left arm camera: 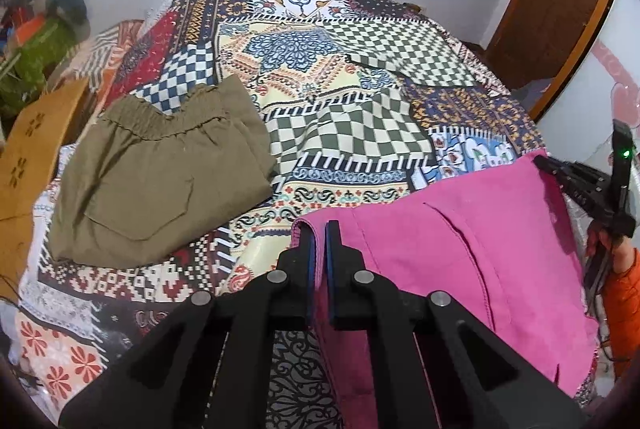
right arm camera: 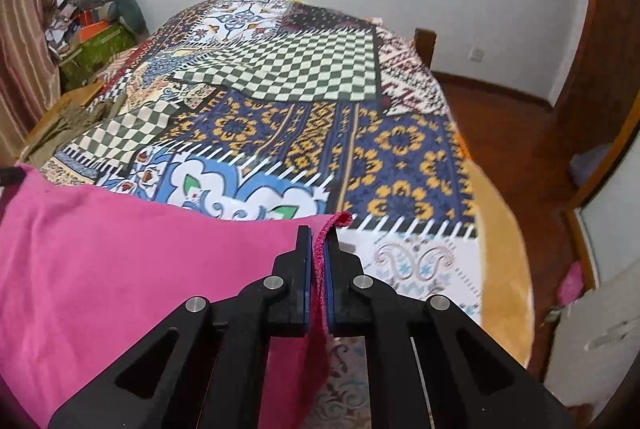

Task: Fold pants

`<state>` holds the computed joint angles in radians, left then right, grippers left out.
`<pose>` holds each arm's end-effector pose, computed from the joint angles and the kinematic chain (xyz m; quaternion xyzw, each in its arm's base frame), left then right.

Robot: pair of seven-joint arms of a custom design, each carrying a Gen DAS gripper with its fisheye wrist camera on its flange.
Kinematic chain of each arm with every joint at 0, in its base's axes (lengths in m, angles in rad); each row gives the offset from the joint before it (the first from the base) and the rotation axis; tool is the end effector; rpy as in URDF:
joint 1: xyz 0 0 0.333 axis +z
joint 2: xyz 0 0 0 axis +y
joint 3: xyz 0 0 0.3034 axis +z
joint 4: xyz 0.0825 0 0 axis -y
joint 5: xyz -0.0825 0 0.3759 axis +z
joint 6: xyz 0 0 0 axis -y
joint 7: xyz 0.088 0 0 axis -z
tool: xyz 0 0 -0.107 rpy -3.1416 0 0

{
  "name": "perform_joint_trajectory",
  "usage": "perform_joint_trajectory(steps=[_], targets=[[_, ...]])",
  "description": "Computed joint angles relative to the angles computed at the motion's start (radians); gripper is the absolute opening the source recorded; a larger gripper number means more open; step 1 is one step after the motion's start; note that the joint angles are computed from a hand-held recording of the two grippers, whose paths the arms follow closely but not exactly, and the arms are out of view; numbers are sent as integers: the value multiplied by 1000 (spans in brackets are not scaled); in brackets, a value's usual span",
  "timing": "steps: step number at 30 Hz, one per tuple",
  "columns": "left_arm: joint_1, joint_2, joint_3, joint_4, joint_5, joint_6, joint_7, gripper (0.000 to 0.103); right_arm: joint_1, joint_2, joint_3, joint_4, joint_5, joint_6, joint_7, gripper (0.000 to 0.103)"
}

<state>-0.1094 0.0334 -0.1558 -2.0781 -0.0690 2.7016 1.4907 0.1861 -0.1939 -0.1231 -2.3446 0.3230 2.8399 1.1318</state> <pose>0.5701 -0.1516 0.4709 -0.6310 0.7188 -0.2526 0.1463 0.5170 0.0137 0.4796 -0.7319 0.5857 -0.2129 0.2756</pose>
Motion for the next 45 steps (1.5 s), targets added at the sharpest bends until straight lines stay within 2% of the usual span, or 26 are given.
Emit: perform_joint_trajectory(steps=[3,6,10,13,15,16,18,20,23,27,32,35,39,41,45], targets=[[-2,2,5,-8,62,-3,-49,4,-9,11,5,10,-20,-9,6,4],[-1,6,9,-19,116,-13,-92,4,-41,31,32,12,-108,2,73,3],[7,1,7,-25,52,-46,-36,4,-49,51,25,43,-105,-68,94,3],[2,-29,5,-32,159,-57,-80,8,-57,31,29,38,-106,-81,108,3],[4,-46,2,-32,186,-55,-92,8,-57,13,29,40,-105,-94,117,8],[5,-54,0,-30,172,-52,-79,9,-48,3,22,41,-81,-99,104,9],[5,-68,-4,-24,135,-40,-55,15,-25,-16,8,49,-25,-110,69,20],[4,-74,-10,-16,130,-20,-56,35,4,-42,-1,49,31,-105,26,31],[-9,-62,-21,1,81,7,-28,50,72,-68,-26,60,144,-136,-74,35],[-34,-11,-33,51,12,-48,43,50,124,-57,-31,96,279,-253,-183,35],[-52,50,-35,101,-27,-169,93,50,109,-21,30,108,284,-378,-214,35],[-48,23,-29,52,-63,-158,137,51,94,-42,52,61,265,-378,-218,36],[-47,-33,-21,-22,32,-129,79,62,69,-91,43,16,236,-391,-202,38],[-39,-69,-17,-77,-11,-95,103,63,56,-119,33,-13,214,-396,-184,39],[-19,-126,-12,-141,-48,-77,89,64,25,-162,19,-54,136,-403,-126,40]])
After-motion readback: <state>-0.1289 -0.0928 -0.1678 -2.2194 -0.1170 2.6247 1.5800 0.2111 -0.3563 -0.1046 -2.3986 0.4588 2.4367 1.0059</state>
